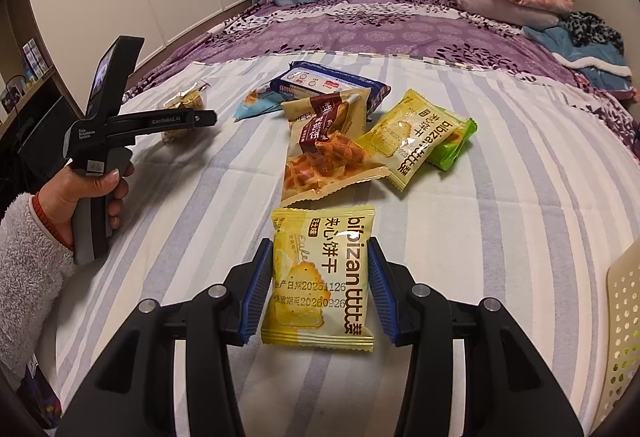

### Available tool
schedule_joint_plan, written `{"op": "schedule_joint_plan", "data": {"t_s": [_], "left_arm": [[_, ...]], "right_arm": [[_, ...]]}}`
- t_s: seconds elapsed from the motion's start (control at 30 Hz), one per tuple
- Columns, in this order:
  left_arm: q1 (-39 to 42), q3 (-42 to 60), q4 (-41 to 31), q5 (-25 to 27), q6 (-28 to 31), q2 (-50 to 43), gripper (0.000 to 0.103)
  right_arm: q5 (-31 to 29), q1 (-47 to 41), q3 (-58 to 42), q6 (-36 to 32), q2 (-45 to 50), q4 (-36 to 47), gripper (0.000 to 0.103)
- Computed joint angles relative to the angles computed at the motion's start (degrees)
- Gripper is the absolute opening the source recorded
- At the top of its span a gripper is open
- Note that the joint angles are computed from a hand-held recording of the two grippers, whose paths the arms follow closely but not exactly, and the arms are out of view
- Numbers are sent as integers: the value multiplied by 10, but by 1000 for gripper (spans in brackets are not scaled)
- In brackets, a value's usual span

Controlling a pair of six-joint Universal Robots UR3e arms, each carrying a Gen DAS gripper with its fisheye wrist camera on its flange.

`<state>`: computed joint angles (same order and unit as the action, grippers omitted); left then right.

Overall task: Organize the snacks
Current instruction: 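Lift the yellow packet with the right gripper while the left holds the cookie bag, then carry the yellow packet over the basket with the right while the left carries the cookie bag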

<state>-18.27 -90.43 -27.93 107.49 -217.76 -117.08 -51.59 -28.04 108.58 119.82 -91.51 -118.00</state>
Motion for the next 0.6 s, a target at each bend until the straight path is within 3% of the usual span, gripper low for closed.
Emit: {"op": "schedule_joint_plan", "data": {"t_s": [0.07,0.33,0.43,0.6], "left_arm": [[0,-12,13,4,-3,8,66],[-36,-10,-4,56,-35,37,60],[-51,-2,-19,65,-44,46,51],[-77,11,-30,77,-48,53,48]], "right_arm": [[2,-4,-1,0,-2,2,47],[24,-26,-3,-17,-29,36,47],[37,-38,-8,-27,-38,53,47],[54,-68,-11,-48,-57,88,47]]}}
